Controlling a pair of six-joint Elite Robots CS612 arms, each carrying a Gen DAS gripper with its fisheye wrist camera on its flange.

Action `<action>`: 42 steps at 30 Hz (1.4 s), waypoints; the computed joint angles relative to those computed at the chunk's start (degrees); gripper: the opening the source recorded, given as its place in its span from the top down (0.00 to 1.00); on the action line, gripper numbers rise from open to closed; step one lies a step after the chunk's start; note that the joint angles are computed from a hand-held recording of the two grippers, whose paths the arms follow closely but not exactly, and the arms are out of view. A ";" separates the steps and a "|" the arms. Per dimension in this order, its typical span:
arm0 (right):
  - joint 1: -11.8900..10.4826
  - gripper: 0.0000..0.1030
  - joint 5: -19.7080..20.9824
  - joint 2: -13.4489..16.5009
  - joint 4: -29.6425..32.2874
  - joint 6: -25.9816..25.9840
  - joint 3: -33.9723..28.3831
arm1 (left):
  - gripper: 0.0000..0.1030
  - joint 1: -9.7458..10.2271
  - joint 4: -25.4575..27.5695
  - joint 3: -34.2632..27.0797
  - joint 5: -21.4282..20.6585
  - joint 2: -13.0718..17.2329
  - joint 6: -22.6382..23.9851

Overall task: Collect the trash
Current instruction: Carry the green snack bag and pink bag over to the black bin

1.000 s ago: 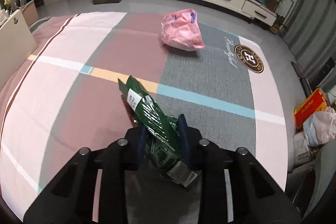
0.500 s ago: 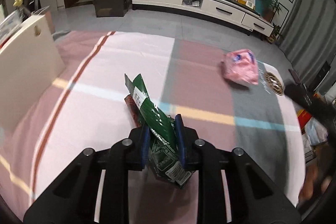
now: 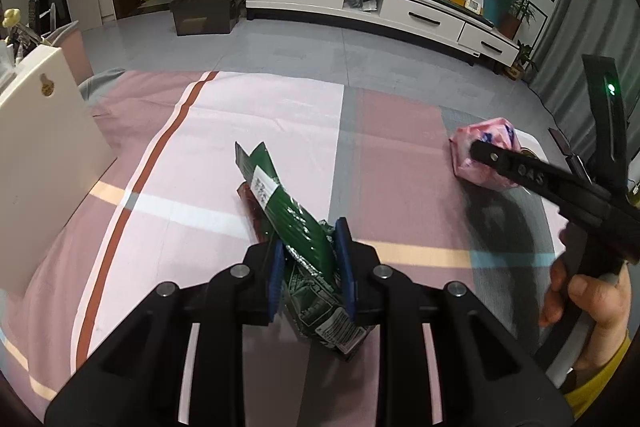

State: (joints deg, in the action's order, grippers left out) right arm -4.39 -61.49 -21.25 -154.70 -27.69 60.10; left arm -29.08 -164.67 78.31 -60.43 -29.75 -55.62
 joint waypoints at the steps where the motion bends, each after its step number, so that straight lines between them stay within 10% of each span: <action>1: -0.23 0.68 0.22 -0.71 -0.74 -0.56 1.27 | 0.75 -0.26 -0.43 0.46 0.18 -0.31 0.14; 16: -11.82 0.68 3.35 -17.77 -16.36 -11.10 33.22 | 0.75 -9.29 -5.83 9.60 2.58 -6.45 3.97; 29: -17.92 0.68 3.46 -22.45 -18.97 -14.01 45.32 | 0.75 -15.88 -6.39 13.42 2.17 -8.08 3.72; 42: -19.75 0.68 5.41 -24.88 -18.93 -17.24 49.92 | 0.74 -18.33 -2.79 16.76 5.10 -10.44 1.72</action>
